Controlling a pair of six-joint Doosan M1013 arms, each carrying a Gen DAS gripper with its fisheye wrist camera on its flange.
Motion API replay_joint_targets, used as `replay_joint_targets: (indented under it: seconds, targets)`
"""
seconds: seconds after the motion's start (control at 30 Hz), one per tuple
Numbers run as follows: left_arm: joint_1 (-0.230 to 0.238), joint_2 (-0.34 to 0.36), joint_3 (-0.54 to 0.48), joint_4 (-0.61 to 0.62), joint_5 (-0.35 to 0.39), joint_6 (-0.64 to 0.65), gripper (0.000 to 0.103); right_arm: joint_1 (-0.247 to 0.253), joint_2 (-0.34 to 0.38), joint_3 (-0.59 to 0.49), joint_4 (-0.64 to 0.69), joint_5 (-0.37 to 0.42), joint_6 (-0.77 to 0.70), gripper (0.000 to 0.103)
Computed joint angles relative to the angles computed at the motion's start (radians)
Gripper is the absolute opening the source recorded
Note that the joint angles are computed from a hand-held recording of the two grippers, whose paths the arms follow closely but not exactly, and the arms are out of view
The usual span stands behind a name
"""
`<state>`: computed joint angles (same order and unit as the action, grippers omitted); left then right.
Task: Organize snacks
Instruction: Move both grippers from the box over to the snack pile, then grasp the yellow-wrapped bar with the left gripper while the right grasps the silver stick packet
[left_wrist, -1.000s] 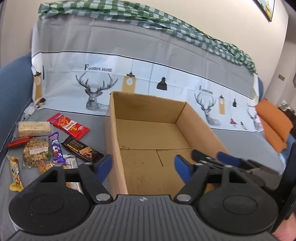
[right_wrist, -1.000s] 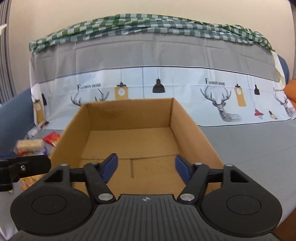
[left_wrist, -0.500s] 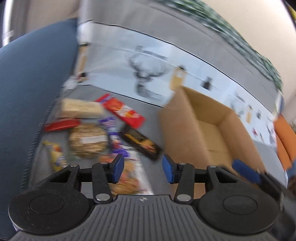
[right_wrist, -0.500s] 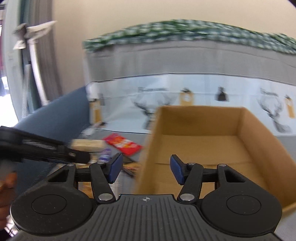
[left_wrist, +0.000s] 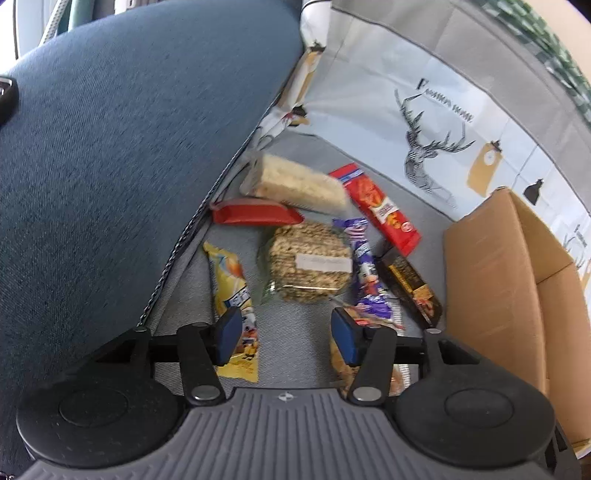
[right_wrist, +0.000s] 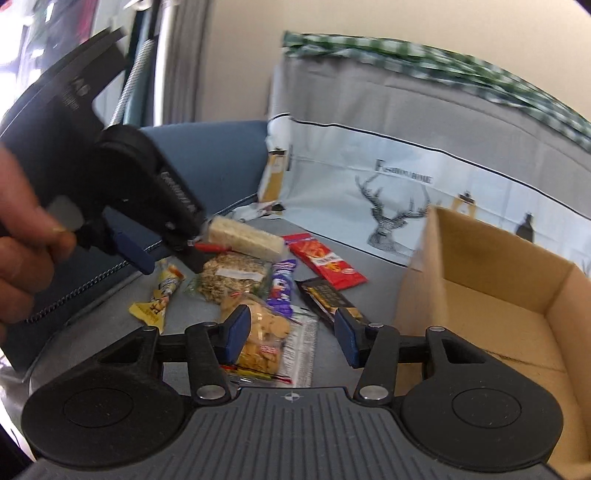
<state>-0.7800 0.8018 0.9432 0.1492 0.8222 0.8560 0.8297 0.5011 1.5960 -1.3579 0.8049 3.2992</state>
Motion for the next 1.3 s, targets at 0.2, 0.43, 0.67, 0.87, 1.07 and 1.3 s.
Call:
replay_joint_targets:
  seconds: [0.2, 0.43, 0.67, 0.87, 1.07, 1.3]
  targets:
    - [0.006, 0.027, -0.04, -0.013, 0.081, -0.004, 0.066, -0.018, 0.046, -0.071, 0.247, 0.001, -0.241, 0.051]
    - [0.014, 0.053, -0.073, -0.059, 0.154, -0.011, 0.067, -0.035, 0.078, -0.115, 0.456, 0.035, -0.416, 0.051]
    - [0.017, 0.061, -0.082, -0.079, 0.181, -0.006, 0.067, -0.042, 0.066, -0.093, 0.457, -0.033, -0.383, 0.025]
    - [0.018, 0.065, -0.085, -0.093, 0.185, 0.007, 0.029, -0.049, 0.044, -0.063, 0.438, -0.109, -0.32, 0.023]
    - [0.014, 0.048, -0.06, -0.095, 0.145, 0.036, 0.025, -0.045, 0.023, -0.044, 0.44, -0.138, -0.291, 0.023]
    - [0.033, 0.02, -0.006, -0.278, 0.101, 0.183, 0.024, -0.048, 0.001, -0.029, 0.605, -0.212, -0.424, 0.024]
